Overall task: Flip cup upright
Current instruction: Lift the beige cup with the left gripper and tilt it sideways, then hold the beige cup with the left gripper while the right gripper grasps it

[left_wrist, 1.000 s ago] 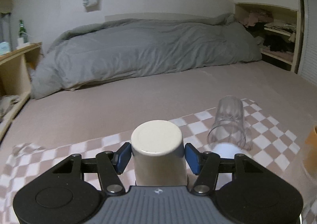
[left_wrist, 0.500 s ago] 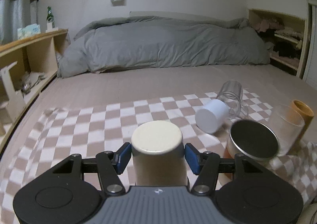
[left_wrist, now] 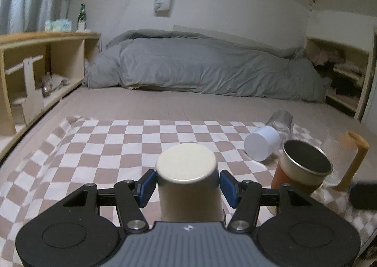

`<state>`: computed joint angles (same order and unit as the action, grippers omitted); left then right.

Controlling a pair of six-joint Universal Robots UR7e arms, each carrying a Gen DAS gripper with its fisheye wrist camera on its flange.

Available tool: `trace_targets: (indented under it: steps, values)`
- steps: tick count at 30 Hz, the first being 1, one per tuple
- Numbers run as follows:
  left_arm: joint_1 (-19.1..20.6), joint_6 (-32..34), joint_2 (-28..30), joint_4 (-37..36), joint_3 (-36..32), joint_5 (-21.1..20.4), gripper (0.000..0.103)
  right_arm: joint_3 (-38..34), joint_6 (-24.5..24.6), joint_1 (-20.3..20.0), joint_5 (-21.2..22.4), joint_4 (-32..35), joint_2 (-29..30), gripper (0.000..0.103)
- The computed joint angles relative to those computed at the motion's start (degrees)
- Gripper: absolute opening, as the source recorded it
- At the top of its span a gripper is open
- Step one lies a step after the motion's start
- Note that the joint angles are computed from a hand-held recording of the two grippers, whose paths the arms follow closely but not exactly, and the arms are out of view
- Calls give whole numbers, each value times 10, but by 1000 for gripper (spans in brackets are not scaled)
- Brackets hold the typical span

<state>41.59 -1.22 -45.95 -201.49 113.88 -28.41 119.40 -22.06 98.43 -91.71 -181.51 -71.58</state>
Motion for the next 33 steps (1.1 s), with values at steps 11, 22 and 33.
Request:
trace_targets:
  steps: [11,22,33]
  values:
    - [1,-67,-56,-18,47,50,62,-34,168,-8,55,65,58,94]
    - [22,-193,-119,114,98,71,55,-63,269,9,79,53,132,85]
    - [45,-139,-153,141,75,62,53,-114,433,33,79,48,207,84]
